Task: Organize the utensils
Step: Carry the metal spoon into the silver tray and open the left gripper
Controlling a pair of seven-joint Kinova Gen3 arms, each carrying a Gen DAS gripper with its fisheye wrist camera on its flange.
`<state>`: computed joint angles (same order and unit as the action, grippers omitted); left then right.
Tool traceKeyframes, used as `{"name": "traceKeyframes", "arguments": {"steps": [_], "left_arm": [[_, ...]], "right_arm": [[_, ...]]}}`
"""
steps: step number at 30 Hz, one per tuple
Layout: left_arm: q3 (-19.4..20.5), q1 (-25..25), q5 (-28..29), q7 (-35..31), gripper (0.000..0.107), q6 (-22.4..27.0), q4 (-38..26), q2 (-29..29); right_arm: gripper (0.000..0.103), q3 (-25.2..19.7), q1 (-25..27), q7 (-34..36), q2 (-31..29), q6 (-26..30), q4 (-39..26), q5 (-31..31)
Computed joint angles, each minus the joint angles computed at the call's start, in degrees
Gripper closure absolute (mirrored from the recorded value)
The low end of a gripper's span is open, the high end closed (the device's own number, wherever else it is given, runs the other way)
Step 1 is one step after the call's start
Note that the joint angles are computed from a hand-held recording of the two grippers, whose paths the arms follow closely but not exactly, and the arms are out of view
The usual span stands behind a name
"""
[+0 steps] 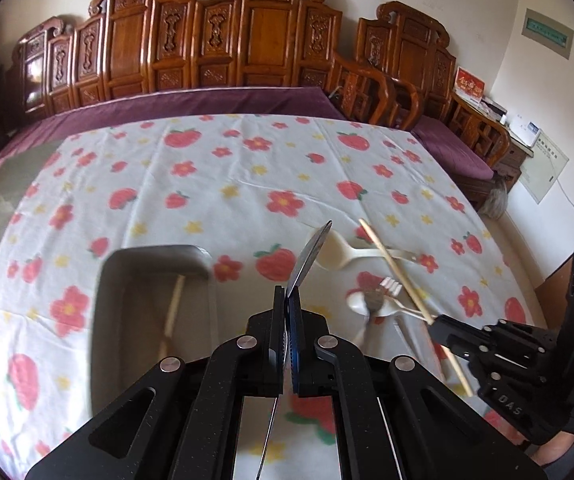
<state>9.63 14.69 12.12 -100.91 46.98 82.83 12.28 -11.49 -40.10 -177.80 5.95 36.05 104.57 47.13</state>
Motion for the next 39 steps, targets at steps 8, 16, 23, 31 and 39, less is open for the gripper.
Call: {"name": "traceKeyframes", "arguments": {"steps": [8,16,23,31,39], "left_arm": [[-2.1,-4.8,0.5,-2.4,0.107,0.6,-0.8,2.5],[-3.5,-4.3,-4.5,0.7,0.107,-0.1,0.0,6.4],[-3.5,-4.0,-7.1,1.8,0.106,1.6,-0.9,8.7],[-2.2,-6.7,-4.1,-2.4,0.092,-0.1,1.8,5.6],[-2.1,-11.9,5.0,-10.6,0.088,-2.9,6.5,-0.5]], "right_arm": [[0.097,0.4,-1.6,-0.2,1.7,1.0,-2.1,1.3],[0.097,1.2,-2.1,1.6,3.3,1.3,-3.3,-0.2],[0.097,2.4,-2.7,3.8,4.5,1.1,-4.3,-1.9],[0.097,3.1,-3.7,3.6,5.0,1.9,-4.6,-3.0],[0.097,2.7,-6.3,1.3,6.2,3.4,-8.0,-1.5]]}}
